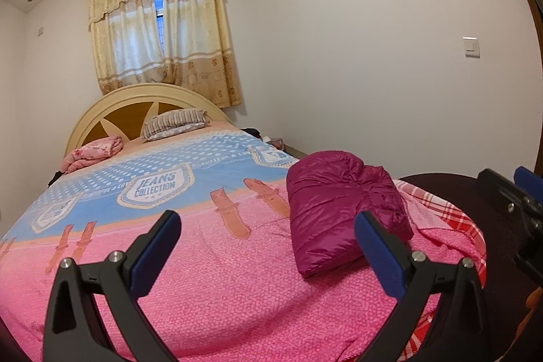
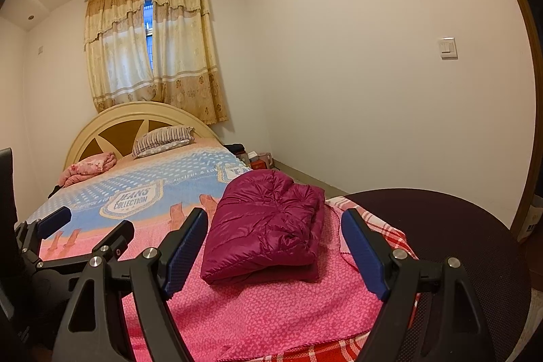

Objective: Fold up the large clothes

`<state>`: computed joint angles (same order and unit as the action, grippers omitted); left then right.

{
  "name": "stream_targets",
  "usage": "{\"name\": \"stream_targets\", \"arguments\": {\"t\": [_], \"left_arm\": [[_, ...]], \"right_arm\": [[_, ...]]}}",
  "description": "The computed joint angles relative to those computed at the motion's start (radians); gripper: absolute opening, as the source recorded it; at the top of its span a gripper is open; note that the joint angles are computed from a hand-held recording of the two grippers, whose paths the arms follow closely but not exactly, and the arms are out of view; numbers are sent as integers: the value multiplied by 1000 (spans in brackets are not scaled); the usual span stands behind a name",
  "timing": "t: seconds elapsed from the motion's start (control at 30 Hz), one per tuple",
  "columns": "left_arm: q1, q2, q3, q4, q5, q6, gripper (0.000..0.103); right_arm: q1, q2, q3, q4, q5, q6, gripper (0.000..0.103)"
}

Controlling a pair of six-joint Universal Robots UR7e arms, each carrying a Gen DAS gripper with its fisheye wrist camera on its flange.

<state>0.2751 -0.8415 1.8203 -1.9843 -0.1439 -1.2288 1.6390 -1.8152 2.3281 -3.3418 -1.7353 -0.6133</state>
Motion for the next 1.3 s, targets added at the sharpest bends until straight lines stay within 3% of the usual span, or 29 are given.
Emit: {"name": "stream_targets", "arguments": {"t": [0.2,0.43,0.7,0.8,0.97,1.03,1.17,1.3], "left_arm": [[7,1,26,-159,-21,110,103],[5,8,19,-126,-11,95,103],[28,7,8,-168,-63,147,103],[51,-6,8,-167,-99,170,103],[101,-60,32,-126,-131,122,103],[122,-90,35,-17,-120,28,103],[169,-154,23,282,-107,-250,103],[210,-215,62,292,-121,-318,103]], "right_arm": [[-3,2,-7,22,-2,-2,81],[-2,4,-9,28,-2,-2,81],[-21,26,-19,11,-11,8,81],[-44,91,-51,-55,-79,-10,85],[-130,259,-178,-155,-240,-24,86],[-172,328,-264,-118,-318,18,86],[-232,402,-367,-62,-371,88,86],[-267,459,-449,-11,-433,136,86]]}}
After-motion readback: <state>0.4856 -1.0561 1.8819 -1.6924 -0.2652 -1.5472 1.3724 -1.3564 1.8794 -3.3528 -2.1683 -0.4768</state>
